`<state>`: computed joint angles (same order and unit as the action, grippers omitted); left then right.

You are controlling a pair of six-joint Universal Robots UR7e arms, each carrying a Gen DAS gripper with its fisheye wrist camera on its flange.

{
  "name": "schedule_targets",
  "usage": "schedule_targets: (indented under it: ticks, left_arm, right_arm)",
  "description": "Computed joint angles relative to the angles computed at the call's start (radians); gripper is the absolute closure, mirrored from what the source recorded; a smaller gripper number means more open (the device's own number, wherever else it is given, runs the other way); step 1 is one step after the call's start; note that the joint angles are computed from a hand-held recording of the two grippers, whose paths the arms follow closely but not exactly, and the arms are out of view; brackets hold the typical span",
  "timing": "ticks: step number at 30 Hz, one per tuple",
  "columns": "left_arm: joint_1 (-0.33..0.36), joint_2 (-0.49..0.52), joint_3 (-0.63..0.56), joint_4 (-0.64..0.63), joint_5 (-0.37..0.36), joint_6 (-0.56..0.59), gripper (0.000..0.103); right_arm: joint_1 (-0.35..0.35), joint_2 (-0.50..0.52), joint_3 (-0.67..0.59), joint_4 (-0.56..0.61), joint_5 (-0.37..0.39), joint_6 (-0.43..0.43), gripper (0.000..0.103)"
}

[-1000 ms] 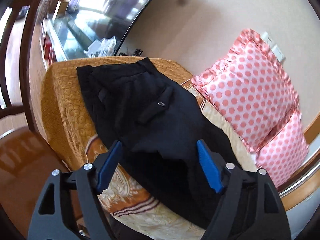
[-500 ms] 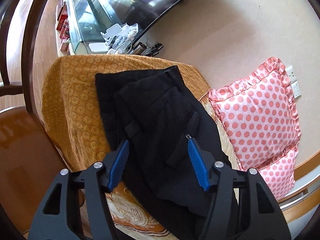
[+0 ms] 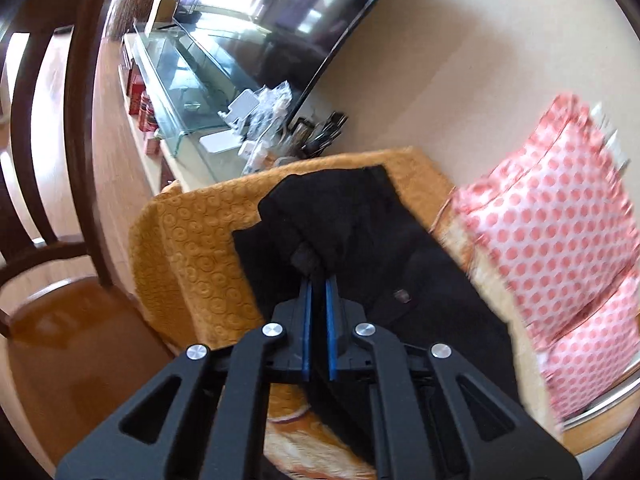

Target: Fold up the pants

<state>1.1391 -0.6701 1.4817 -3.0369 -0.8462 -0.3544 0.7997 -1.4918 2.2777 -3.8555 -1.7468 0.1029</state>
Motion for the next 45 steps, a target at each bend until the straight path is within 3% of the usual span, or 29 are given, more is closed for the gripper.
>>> schedule_targets:
  ticks: [8,13,19,22,23,24,27,28,30,31,32,34,36,38,41,43,45]
  left_arm:
    - [-0.008,0.022,-0.017,0.024,0.058,0.039,0.092]
    - [-0.010,0.020,-0.016,0.027,0.058,0.043,0.092]
    - [-0.011,0.038,-0.042,0.047,0.086,0.075,0.091]
    - [-0.021,0.046,-0.042,0.038,0.122,0.119,0.084]
    - [-0.024,0.045,-0.039,0.032,0.128,0.125,0.078]
    - [-0.030,0.044,-0.031,0.015,0.142,0.137,0.068]
    - [-0.059,0.049,-0.006,-0.087,0.201,0.220,0.056]
    - [-0.077,0.055,0.007,-0.143,0.223,0.272,0.054]
    - [-0.111,0.059,0.041,-0.230,0.201,0.353,0.039]
    - [-0.125,0.056,0.060,-0.252,0.162,0.377,0.035]
    - [-0.138,0.054,0.079,-0.259,0.110,0.395,0.029]
    - [-0.157,0.051,0.108,-0.238,-0.017,0.434,0.025]
    - [-0.169,0.062,0.113,-0.163,-0.173,0.467,0.023]
    - [-0.176,0.083,0.100,-0.095,-0.269,0.494,0.023]
    - [-0.186,0.127,0.073,-0.021,-0.324,0.529,0.023]
    - [-0.175,0.141,0.054,0.056,-0.376,0.509,0.023]
    - [-0.169,0.150,0.046,0.090,-0.383,0.482,0.023]
  right_arm:
    - [-0.020,-0.021,0.047,-0.051,0.030,0.014,0.098]
    - [-0.022,-0.003,0.079,-0.093,-0.013,0.012,0.098]
    - [-0.046,0.011,0.101,-0.116,0.000,0.019,0.098]
    - [0.000,0.029,0.088,-0.130,-0.095,-0.047,0.095]
    - [0.018,0.031,0.084,-0.134,-0.136,-0.065,0.088]
    - [0.032,0.035,0.082,-0.145,-0.168,-0.080,0.086]
    - [0.115,0.066,0.062,-0.248,-0.308,-0.200,0.085]
    - [0.144,0.071,0.052,-0.266,-0.323,-0.246,0.085]
    - [0.211,0.076,0.026,-0.254,-0.314,-0.339,0.084]
    - [0.244,0.075,0.011,-0.217,-0.281,-0.379,0.080]
    - [0.277,0.079,-0.011,-0.172,-0.252,-0.413,0.060]
    - [0.341,0.105,-0.064,-0.070,-0.166,-0.487,0.041]
    - [0.418,0.162,-0.160,0.115,-0.074,-0.593,0.041]
    - [0.478,0.234,-0.265,0.294,-0.037,-0.664,0.046]
    - [0.538,0.362,-0.456,0.586,0.029,-0.719,0.061]
    - [0.570,0.452,-0.593,0.758,0.022,-0.737,0.064]
    - [0.593,0.537,-0.718,0.897,-0.002,-0.739,0.068]
